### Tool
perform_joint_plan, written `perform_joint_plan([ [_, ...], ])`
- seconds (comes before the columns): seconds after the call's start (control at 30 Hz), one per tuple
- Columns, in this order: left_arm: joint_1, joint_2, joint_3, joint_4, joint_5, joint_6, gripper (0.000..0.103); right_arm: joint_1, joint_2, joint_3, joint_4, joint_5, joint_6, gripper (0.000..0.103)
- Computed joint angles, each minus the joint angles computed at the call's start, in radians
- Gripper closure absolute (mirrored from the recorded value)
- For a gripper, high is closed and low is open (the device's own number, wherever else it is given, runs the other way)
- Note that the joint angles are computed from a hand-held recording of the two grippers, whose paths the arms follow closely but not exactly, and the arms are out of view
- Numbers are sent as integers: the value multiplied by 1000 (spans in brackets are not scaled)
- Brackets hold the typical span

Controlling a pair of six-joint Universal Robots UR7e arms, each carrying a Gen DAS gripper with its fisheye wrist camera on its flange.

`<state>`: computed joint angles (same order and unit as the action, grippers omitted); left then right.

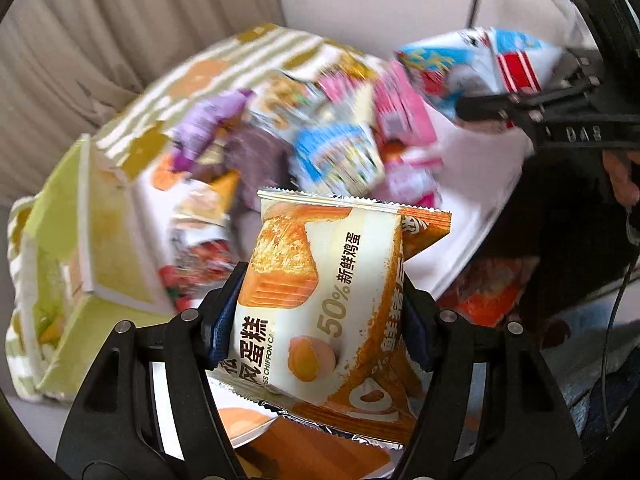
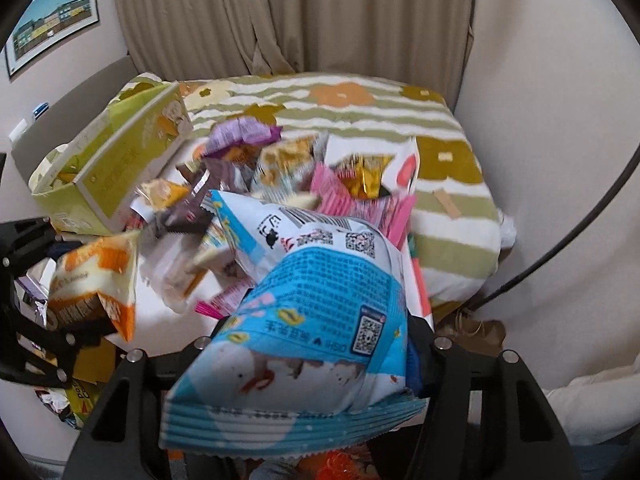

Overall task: Organize snacks
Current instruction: 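Carry both packets over the box and release them inside with both tools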

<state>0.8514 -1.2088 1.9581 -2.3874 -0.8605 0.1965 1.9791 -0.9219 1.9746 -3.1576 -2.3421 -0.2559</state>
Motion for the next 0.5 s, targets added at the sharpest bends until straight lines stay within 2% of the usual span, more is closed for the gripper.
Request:
perform_joint_plan([
  [0.3, -33, -66, -62, -55, 127, -68, 39, 72, 25, -149, 97, 41, -76, 46],
  [0.4, -22, -85, -89, -58, 162, -83, 39, 98, 73, -221, 115, 55, -110, 46],
  [0.5, 6, -102, -124, -60, 181, -74, 39, 125, 136, -315, 164, 65, -108, 46],
])
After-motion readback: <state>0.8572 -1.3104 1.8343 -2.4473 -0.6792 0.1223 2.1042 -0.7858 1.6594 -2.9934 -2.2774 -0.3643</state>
